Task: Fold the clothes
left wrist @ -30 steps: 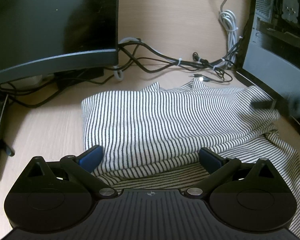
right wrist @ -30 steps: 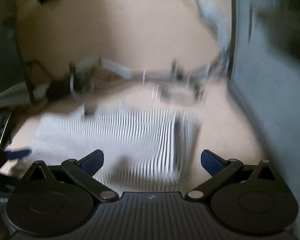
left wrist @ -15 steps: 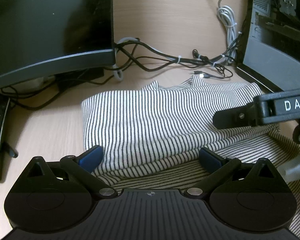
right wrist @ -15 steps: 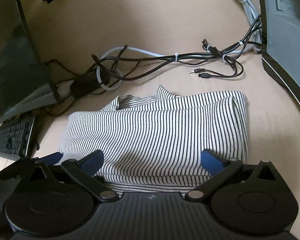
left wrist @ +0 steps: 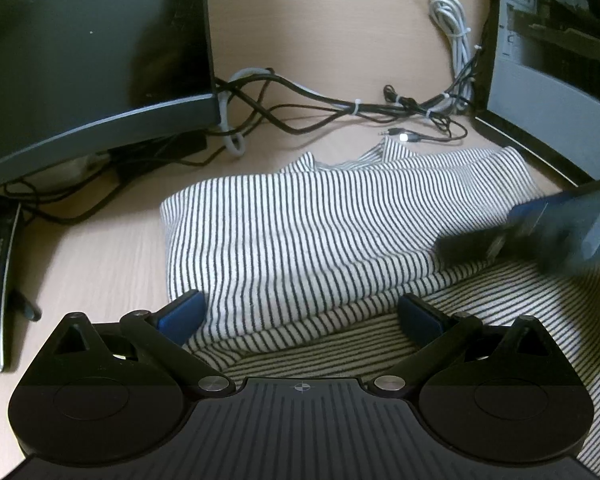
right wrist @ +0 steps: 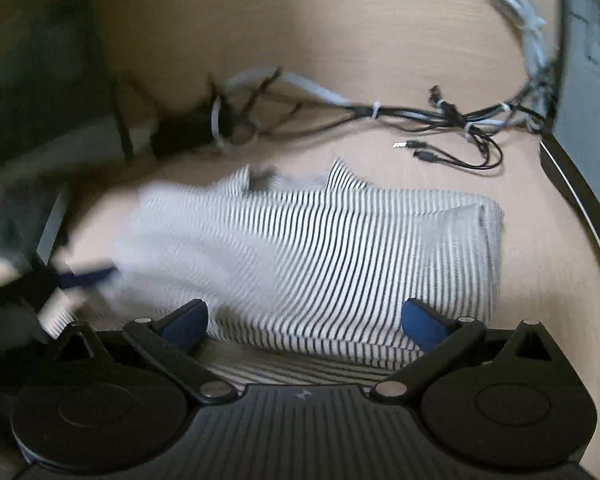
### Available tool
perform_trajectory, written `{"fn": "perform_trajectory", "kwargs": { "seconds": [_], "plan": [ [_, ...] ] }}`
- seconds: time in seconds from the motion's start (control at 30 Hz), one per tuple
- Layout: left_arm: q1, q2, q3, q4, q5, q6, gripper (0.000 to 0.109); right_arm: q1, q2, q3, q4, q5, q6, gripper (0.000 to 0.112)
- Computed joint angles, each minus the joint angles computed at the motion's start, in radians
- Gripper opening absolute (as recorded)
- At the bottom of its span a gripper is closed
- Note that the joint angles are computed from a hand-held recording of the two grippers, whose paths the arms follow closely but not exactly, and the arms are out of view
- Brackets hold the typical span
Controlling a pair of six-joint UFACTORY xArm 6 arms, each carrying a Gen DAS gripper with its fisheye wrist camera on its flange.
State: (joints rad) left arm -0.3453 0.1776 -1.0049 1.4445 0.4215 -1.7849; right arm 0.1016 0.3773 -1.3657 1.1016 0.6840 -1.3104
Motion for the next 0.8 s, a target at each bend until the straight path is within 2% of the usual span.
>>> {"fn": "perform_trajectory", "kwargs": {
  "seconds": [0.07, 0.13, 0.17, 0.27, 0.4, 0.53, 0.8],
  "plan": [
    [0.005, 0.000, 0.001, 0.005, -0.009, -0.009, 0.103, -0.009, -0.001, -0.009, 0.028, -0.010, -0.027, 0.098],
    [0.010, 0.001, 0.000, 0.012, -0.017, -0.017, 0.103, -0.006, 0.028, -0.033, -0.024, -0.023, -0.004, 0.076],
    [0.011, 0.000, 0.001, 0.016, -0.019, -0.023, 0.103, -0.005, 0.044, -0.047, -0.055, -0.028, 0.012, 0.073],
    [0.012, -0.002, 0.003, 0.024, -0.023, -0.034, 0.103, -0.019, 0.047, -0.053, -0.061, 0.003, -0.040, 0.072],
    [0.014, -0.003, 0.004, 0.038, -0.025, -0.050, 0.103, -0.045, 0.064, -0.101, -0.124, 0.073, -0.013, 0.062],
    [0.028, -0.009, 0.011, 0.093, -0.051, -0.120, 0.103, -0.063, 0.091, -0.151, -0.163, 0.126, -0.005, 0.058],
    [0.031, -0.005, 0.008, 0.094, -0.053, -0.120, 0.103, -0.056, 0.055, -0.085, -0.133, 0.099, -0.071, 0.061]
  ]
}}
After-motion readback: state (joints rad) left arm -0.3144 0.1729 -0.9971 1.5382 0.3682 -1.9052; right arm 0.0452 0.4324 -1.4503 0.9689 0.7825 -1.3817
